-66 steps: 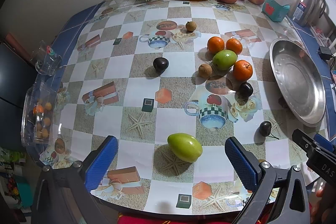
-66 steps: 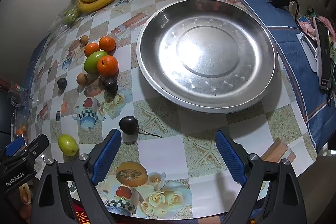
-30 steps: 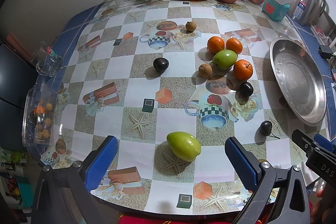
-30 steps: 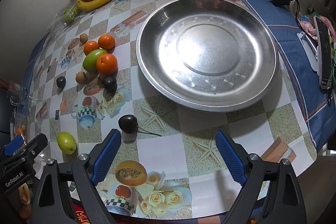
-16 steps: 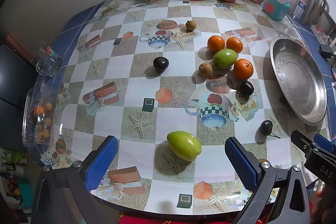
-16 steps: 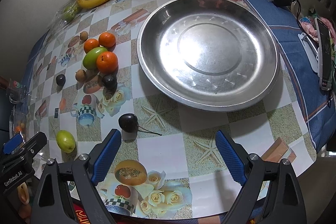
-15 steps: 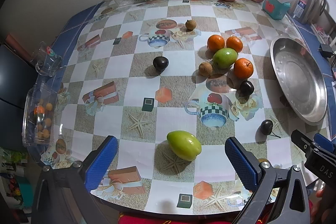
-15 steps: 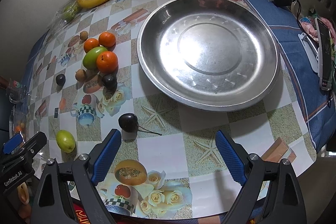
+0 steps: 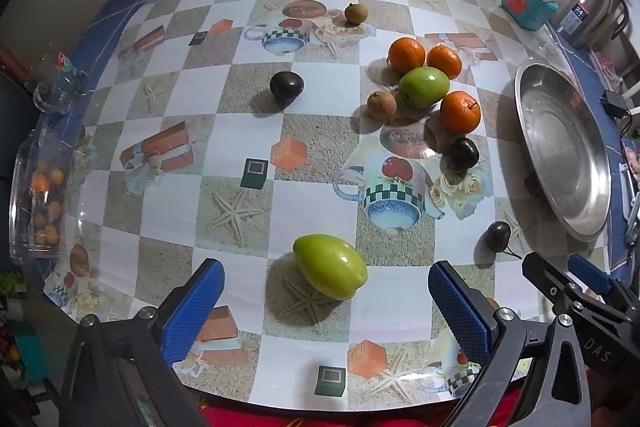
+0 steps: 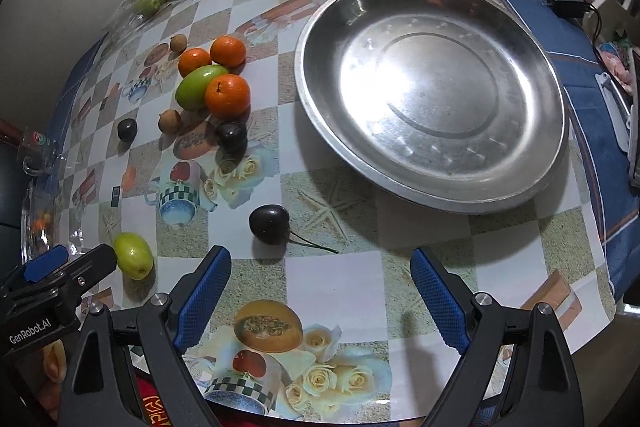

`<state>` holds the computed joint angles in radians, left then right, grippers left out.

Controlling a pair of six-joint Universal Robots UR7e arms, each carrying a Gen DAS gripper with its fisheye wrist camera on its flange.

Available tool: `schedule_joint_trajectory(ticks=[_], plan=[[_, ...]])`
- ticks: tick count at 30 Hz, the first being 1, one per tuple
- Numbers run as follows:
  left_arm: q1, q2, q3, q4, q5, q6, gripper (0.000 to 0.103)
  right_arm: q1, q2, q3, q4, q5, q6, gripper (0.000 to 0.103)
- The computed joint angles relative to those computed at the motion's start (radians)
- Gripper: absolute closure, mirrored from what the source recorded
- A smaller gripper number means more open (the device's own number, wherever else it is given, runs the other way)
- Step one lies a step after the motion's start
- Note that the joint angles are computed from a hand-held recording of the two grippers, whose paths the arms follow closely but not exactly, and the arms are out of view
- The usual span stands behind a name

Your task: Organize fruits

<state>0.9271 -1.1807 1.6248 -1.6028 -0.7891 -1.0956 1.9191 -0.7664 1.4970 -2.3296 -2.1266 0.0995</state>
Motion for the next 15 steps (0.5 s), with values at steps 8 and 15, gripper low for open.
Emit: schedule_joint_trajectory(ticks=[8, 15], plan=[[0.009, -0.015, 0.013, -0.054, 0.004, 0.033, 0.0, -0.001, 0.01, -0.013, -0.03, 0.015, -0.005, 0.011], [0.0, 0.008, -0.02, 0.026, 0.073, 0.12, 0.0, 0.008, 0.032, -0.036, -0.054, 0.053, -0.047, 0.011]])
